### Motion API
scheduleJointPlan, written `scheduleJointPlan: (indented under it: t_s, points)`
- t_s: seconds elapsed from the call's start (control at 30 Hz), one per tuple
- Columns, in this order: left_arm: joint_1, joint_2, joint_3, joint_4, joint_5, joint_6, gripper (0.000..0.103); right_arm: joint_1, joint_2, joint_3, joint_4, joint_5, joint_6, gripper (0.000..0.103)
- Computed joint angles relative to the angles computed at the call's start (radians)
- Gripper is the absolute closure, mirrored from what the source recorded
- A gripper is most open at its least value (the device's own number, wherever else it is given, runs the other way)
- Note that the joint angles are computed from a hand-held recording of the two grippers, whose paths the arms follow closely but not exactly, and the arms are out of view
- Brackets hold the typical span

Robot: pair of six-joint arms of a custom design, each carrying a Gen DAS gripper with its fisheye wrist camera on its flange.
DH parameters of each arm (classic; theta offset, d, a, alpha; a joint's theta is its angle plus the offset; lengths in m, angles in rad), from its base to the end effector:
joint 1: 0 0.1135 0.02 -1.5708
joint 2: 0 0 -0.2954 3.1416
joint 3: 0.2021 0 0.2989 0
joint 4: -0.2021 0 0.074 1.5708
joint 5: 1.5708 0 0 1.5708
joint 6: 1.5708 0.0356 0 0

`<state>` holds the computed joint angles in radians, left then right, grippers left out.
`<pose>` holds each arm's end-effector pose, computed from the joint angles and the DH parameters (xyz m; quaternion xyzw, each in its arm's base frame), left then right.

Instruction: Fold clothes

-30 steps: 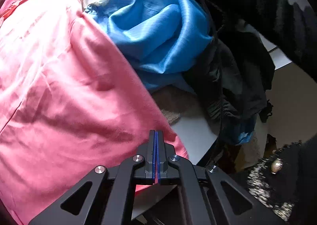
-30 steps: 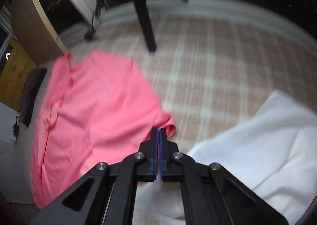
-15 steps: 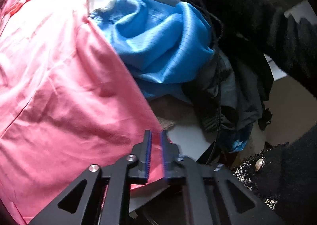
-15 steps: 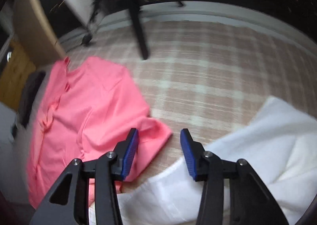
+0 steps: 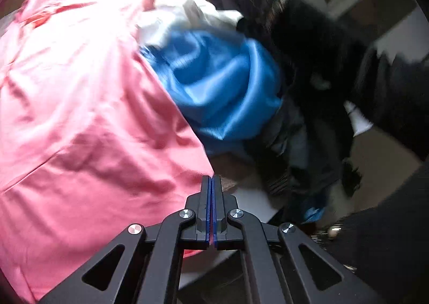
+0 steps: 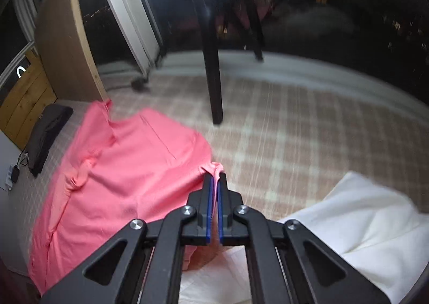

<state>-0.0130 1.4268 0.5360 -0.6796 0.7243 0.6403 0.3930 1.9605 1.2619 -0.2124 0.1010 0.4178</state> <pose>0.2081 -0.0263 0.1152 0.3001 0.8857 -0.3369 0.1095 0.4283 0.1736 0.1579 0.0281 0.9446 0.0837 0.3161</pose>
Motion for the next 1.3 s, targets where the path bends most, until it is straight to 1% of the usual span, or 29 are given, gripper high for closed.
scheduleJointPlan:
  t_s: [0.07,0.13,0.2,0.23,0.3,0.4,0.43,0.47,0.5,0.53,0.57,0.6,0.67,0.73,0.8,0.83,0.87,0.9,0.97,1.0,1.03,1.07,1.1,1.17,1.23,1.3]
  points:
    - [0.097,-0.016,0.03,-0.082,0.018,0.063,0.103,0.032,-0.005,0.042,-0.031,0.038,-0.012,0.1]
    - [0.226,0.003,0.084,-0.182,0.037,0.15,0.103,0.068,0.002,0.1,-0.068,0.082,-0.029,0.1]
    - [0.348,0.039,0.132,-0.246,0.026,0.228,0.103,0.101,0.03,0.186,-0.119,0.114,-0.043,0.1]
    - [0.398,0.064,0.147,-0.25,0.008,0.25,0.103,0.115,0.069,0.267,-0.165,0.114,-0.043,0.1]
    - [0.489,0.116,0.166,-0.224,-0.042,0.262,0.103,0.142,0.211,0.503,-0.328,0.107,-0.057,0.1]
    - [0.563,0.194,0.161,-0.137,-0.117,0.234,0.103,0.176,0.449,0.88,-0.527,0.087,-0.11,0.098]
    - [0.572,0.216,0.157,-0.122,-0.134,0.243,0.103,0.183,0.5,0.978,-0.593,0.079,-0.114,0.098]
    - [0.572,0.229,0.15,-0.106,-0.152,0.251,0.103,0.19,0.517,1.025,-0.648,0.075,-0.102,0.095]
    - [0.566,0.237,0.149,-0.095,-0.166,0.256,0.103,0.196,0.51,1.023,-0.655,0.068,-0.096,0.091]
    - [0.561,0.232,0.142,-0.082,-0.17,0.261,0.103,0.201,0.477,0.97,-0.641,0.061,-0.079,0.079]
    - [0.557,0.236,0.143,-0.078,-0.176,0.264,0.103,0.206,0.418,0.867,-0.598,0.053,-0.056,0.074]
    - [0.556,0.258,0.158,-0.092,-0.182,0.27,0.103,0.212,0.384,0.802,-0.574,0.043,-0.047,0.074]
    - [0.575,0.278,0.159,-0.103,-0.204,0.303,0.103,0.235,0.366,0.729,-0.55,0.019,-0.047,0.074]
    - [0.599,0.267,0.154,-0.121,-0.225,0.331,0.102,0.26,0.358,0.666,-0.529,-0.004,-0.044,0.074]
    - [0.64,0.236,0.163,-0.163,-0.237,0.368,0.102,0.287,0.348,0.599,-0.513,-0.055,-0.03,0.078]
    - [0.662,0.217,0.173,-0.189,-0.245,0.392,0.102,0.301,0.315,0.532,-0.476,-0.076,-0.014,0.081]
    - [0.685,0.195,0.184,-0.205,-0.253,0.412,0.102,0.316,0.258,0.439,-0.415,-0.087,0.011,0.081]
    - [0.712,0.178,0.202,-0.219,-0.261,0.436,0.099,0.336,0.191,0.341,-0.352,-0.085,0.043,0.081]
    - [0.765,0.169,0.251,-0.242,-0.274,0.486,0.094,0.407,0.023,0.105,-0.233,-0.053,0.169,0.078]
    - [0.786,0.17,0.274,-0.243,-0.28,0.506,0.094,0.451,-0.059,-0.002,-0.185,-0.03,0.243,0.077]
    - [0.803,0.175,0.294,-0.233,-0.287,0.519,0.093,0.501,-0.137,-0.098,-0.147,-0.001,0.321,0.077]
    - [0.816,0.19,0.317,-0.22,-0.297,0.531,0.09,0.551,-0.182,-0.153,-0.139,0.031,0.389,0.076]
    - [0.825,0.217,0.345,-0.204,-0.311,0.542,0.086,0.616,-0.191,-0.177,-0.16,0.073,0.467,0.076]
    - [0.83,0.293,0.409,-0.184,-0.333,0.548,0.083,0.754,-0.158,-0.181,-0.211,0.128,0.634,0.076]
    - [0.827,0.379,0.482,-0.2,-0.341,0.559,0.081,0.855,-0.1,-0.161,-0.203,0.135,0.776,0.076]
    - [0.807,0.457,0.541,-0.235,-0.342,0.569,0.081,0.921,-0.033,-0.106,-0.215,0.154,0.886,0.076]
